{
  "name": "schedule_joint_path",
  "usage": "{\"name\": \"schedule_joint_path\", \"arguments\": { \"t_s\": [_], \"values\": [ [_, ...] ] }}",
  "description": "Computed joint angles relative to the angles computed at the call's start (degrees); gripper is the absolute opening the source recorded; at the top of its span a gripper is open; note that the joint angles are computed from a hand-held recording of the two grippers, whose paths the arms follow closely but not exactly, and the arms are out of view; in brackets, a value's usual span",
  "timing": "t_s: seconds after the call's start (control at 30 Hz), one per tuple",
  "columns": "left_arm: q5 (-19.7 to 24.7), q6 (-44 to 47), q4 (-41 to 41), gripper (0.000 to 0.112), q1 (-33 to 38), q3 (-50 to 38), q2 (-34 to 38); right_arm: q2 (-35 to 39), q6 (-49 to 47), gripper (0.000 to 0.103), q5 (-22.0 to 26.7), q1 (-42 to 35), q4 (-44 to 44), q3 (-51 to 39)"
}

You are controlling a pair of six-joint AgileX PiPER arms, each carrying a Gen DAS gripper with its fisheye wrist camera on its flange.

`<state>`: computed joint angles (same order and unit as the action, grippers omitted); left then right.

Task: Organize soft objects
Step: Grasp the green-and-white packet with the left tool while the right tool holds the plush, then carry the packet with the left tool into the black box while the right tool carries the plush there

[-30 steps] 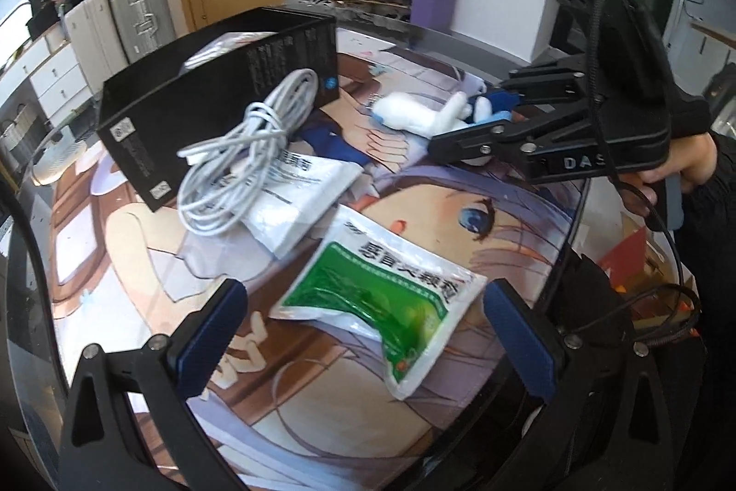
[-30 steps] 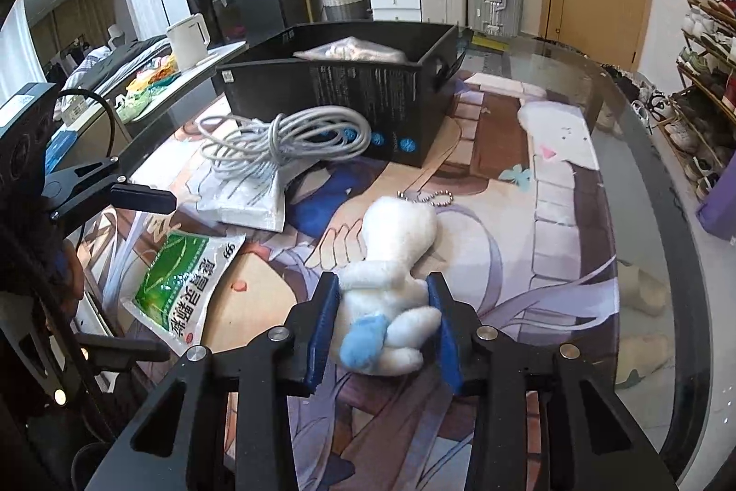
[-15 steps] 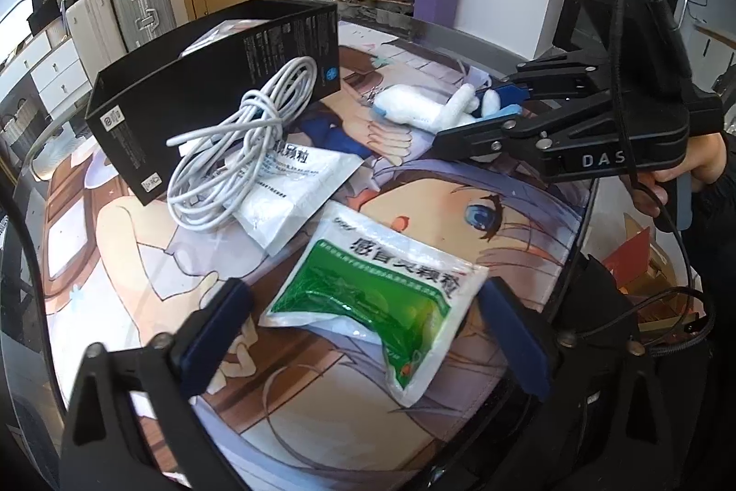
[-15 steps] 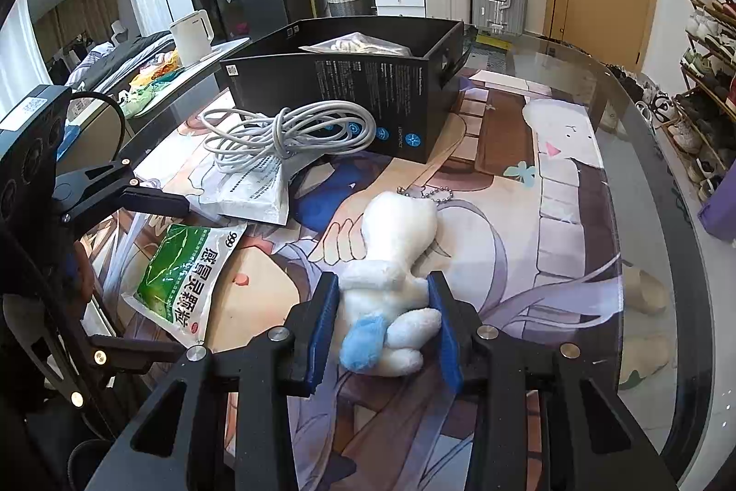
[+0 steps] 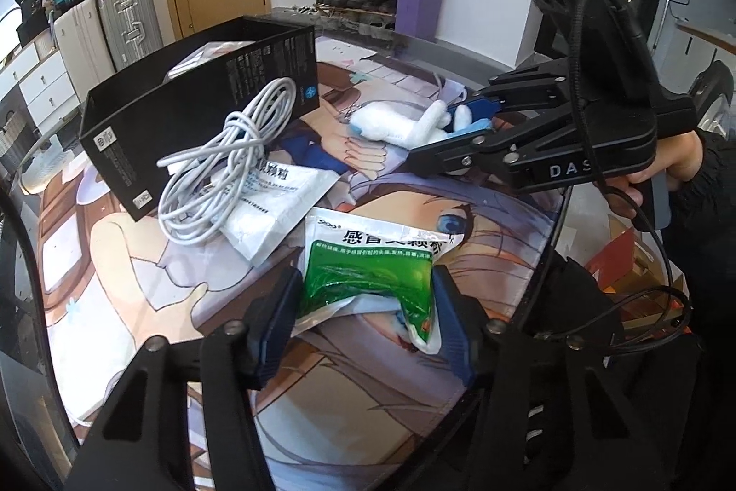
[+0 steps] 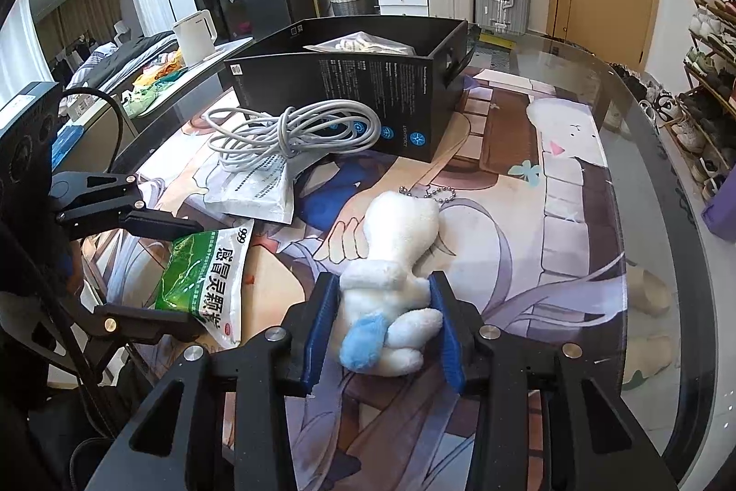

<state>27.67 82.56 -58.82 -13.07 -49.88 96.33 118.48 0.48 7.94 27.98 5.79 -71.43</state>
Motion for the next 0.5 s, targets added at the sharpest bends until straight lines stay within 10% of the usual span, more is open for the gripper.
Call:
{"name": "schedule_joint_path", "arguments": {
  "t_s": [0.5],
  "values": [
    [3.2, 4.0, -6.1, 0.053, 3.2, 0.2, -2.5, -0.1, 14.6, 0.039, -0.8, 1.1, -15.8, 0.5]
  ]
}}
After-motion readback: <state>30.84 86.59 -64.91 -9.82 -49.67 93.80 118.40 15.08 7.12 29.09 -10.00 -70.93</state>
